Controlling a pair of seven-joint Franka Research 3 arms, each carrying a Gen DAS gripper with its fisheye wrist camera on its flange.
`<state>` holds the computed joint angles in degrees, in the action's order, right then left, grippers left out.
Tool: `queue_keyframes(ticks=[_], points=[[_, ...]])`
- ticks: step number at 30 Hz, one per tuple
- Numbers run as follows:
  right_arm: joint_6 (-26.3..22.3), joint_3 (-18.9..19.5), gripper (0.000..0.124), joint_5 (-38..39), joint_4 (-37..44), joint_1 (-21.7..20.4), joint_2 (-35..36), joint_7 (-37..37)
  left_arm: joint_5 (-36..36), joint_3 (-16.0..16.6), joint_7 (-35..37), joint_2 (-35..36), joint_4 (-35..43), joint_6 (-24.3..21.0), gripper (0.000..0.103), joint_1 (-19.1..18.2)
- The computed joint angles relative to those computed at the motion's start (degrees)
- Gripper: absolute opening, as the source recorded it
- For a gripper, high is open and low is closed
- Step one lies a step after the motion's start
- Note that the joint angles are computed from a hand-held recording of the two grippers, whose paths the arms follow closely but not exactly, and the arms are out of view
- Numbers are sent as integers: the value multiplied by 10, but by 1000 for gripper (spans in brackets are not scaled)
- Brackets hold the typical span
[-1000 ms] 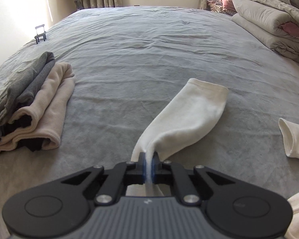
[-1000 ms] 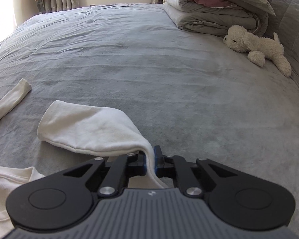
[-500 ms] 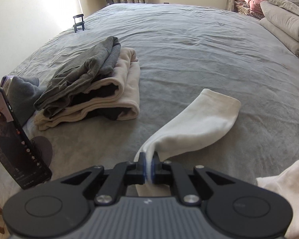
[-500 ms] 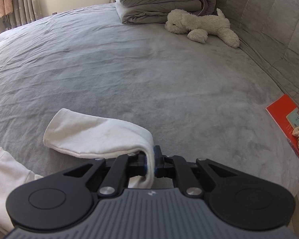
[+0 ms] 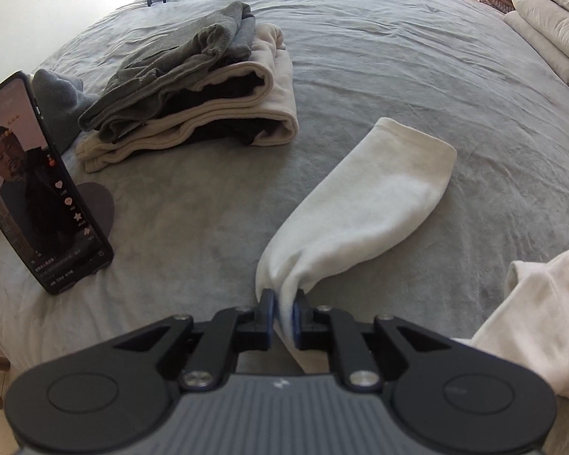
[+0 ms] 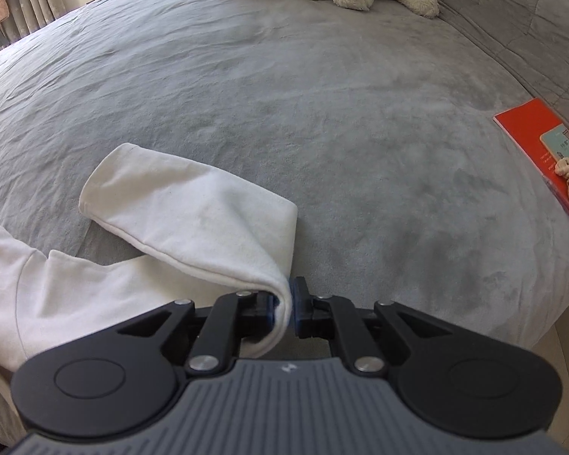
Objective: Fold clothes
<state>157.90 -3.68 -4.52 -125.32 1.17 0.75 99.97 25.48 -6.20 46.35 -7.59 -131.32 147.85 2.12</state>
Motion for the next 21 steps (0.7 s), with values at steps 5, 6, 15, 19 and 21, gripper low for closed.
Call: queue_keyframes(ticks=[5,6,15,19,21], points=[[12,3,45,52,-11,0,-31,-64,-11,-1,11,-29,-17,23,43,-5],[14,4,47,73,-12,2,-37,-87,-9,-3,11,-35,-19,28,44,-5],[-7,9,50,286,14,39,-46,-300,-70,2,85,-41,-16,104,50,-37],[-35,18,50,319,38,47,-24,-343,-174,18,179,-21,-8,125,50,-72],[-47,23,50,324,49,49,-13,-355,-232,26,233,-12,-6,133,50,-87]])
